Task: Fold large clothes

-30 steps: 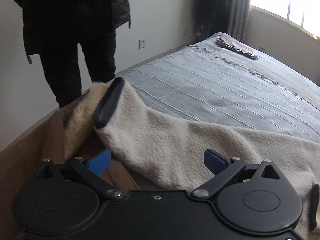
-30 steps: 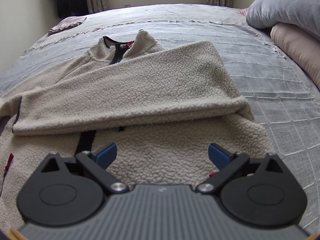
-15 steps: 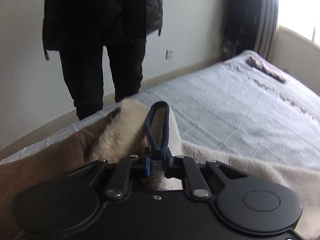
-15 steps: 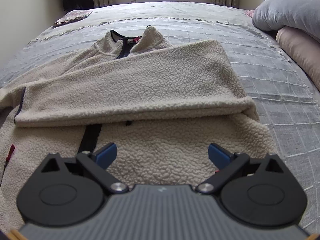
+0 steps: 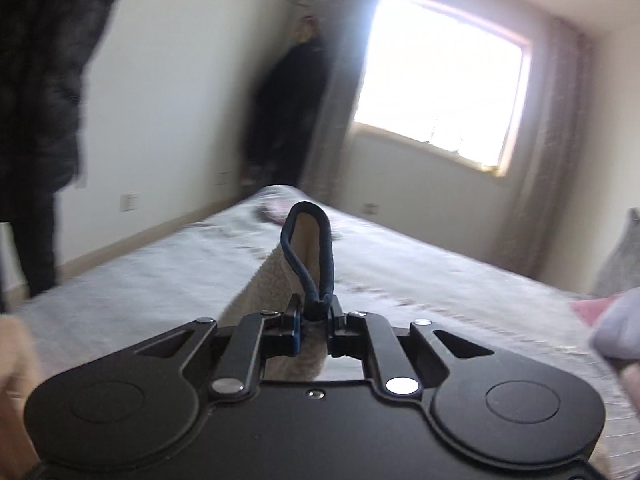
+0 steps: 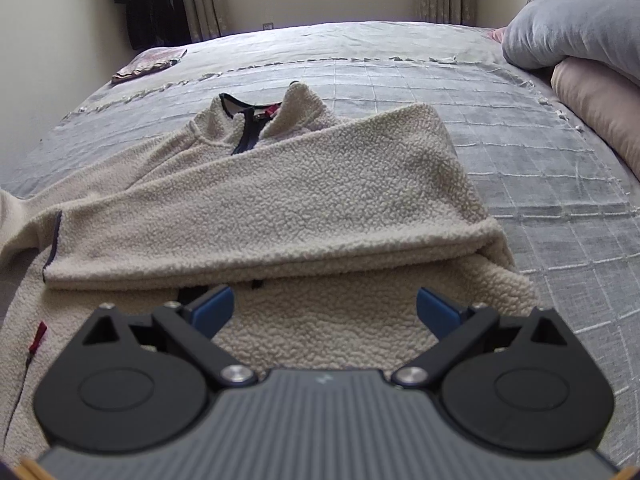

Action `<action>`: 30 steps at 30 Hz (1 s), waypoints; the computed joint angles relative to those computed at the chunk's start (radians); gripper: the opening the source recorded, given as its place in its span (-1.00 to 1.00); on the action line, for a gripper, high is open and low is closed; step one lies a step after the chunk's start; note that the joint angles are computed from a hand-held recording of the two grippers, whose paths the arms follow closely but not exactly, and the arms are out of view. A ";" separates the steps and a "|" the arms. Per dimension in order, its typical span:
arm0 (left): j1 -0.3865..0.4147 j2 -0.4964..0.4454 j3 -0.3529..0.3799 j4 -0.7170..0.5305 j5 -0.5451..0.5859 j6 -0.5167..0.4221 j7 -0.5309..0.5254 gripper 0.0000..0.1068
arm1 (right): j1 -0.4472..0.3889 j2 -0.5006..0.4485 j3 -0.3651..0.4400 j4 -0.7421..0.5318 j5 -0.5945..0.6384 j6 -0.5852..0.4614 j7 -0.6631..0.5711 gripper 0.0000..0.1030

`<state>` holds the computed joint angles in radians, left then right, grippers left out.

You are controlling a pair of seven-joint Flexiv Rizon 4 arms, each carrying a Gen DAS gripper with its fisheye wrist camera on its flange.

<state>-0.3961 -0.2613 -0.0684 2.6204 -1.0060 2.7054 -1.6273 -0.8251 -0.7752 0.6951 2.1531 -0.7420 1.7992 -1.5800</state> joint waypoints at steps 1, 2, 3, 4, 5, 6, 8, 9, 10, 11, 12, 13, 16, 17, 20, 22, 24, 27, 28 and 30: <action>-0.004 -0.016 -0.012 -0.044 0.015 -0.007 0.012 -0.78 | -0.015 -0.010 0.016 -0.006 -0.006 -0.007 0.000 0.93; -0.008 -0.032 -0.023 -0.091 0.031 -0.020 0.026 -0.78 | -0.032 -0.019 0.036 -0.011 -0.010 -0.017 0.000 0.93; -0.008 -0.049 -0.031 -0.142 0.058 -0.040 0.038 -0.78 | -0.049 -0.031 0.057 -0.017 -0.014 -0.029 -0.004 0.93; -0.009 -0.068 -0.036 -0.187 0.084 -0.057 0.044 -0.78 | -0.066 -0.042 0.078 -0.024 -0.014 -0.041 -0.012 0.93; -0.012 -0.087 -0.041 -0.229 0.107 -0.070 0.048 -0.78 | -0.081 -0.053 0.099 -0.031 -0.010 -0.054 -0.022 0.93; -0.010 -0.107 -0.045 -0.270 0.144 -0.086 0.045 -0.78 | -0.094 -0.063 0.118 -0.038 -0.005 -0.065 -0.035 0.93; -0.018 -0.152 -0.056 -0.350 0.191 -0.117 0.043 -0.78 | -0.113 -0.081 0.147 -0.054 0.008 -0.084 -0.062 0.93; -0.016 -0.172 -0.061 -0.383 0.225 -0.139 0.031 -0.78 | -0.117 -0.087 0.156 -0.062 0.018 -0.090 -0.073 0.93; -0.022 -0.194 -0.066 -0.417 0.242 -0.158 0.027 -0.78 | -0.122 -0.094 0.166 -0.072 0.027 -0.098 -0.084 0.93; -0.024 -0.218 -0.072 -0.450 0.269 -0.179 0.014 -0.79 | -0.124 -0.101 0.174 -0.081 0.037 -0.103 -0.095 0.93; -0.021 -0.241 -0.076 -0.484 0.304 -0.201 0.001 -0.79 | -0.127 -0.109 0.183 -0.091 0.048 -0.109 -0.105 0.93; -0.031 -0.268 -0.080 -0.519 0.323 -0.216 -0.003 -0.79 | -0.130 -0.115 0.191 -0.101 0.059 -0.116 -0.114 0.93; -0.051 -0.358 -0.101 -0.627 0.400 -0.260 -0.037 -0.79 | -0.154 -0.147 0.234 -0.134 0.090 -0.159 -0.144 0.93; -0.055 -0.386 -0.110 -0.658 0.427 -0.276 -0.055 -0.79 | -0.157 -0.153 0.241 -0.145 0.103 -0.169 -0.152 0.93; -0.052 -0.463 -0.144 -0.740 0.517 -0.348 -0.120 -0.78 | -0.163 -0.165 0.252 -0.177 0.146 -0.192 -0.170 0.93; -0.044 -0.497 -0.165 -0.771 0.576 -0.435 -0.148 -0.75 | -0.186 -0.192 0.280 -0.208 0.174 -0.230 -0.186 0.93; -0.061 -0.516 -0.154 -0.783 0.590 -0.529 -0.148 -0.69 | -0.196 -0.207 0.291 -0.240 0.210 -0.264 -0.189 0.93; -0.059 -0.522 -0.141 -0.750 0.655 -0.558 -0.162 -0.50 | -0.207 -0.225 0.298 -0.283 0.265 -0.311 -0.192 0.94; -0.030 -0.515 -0.156 -0.720 0.706 -0.542 -0.181 -0.31 | -0.214 -0.234 0.307 -0.293 0.280 -0.325 -0.200 0.94; -0.037 -0.482 -0.129 -0.645 0.738 -0.500 -0.196 -0.05 | -0.237 -0.259 0.341 -0.313 0.311 -0.361 -0.224 0.93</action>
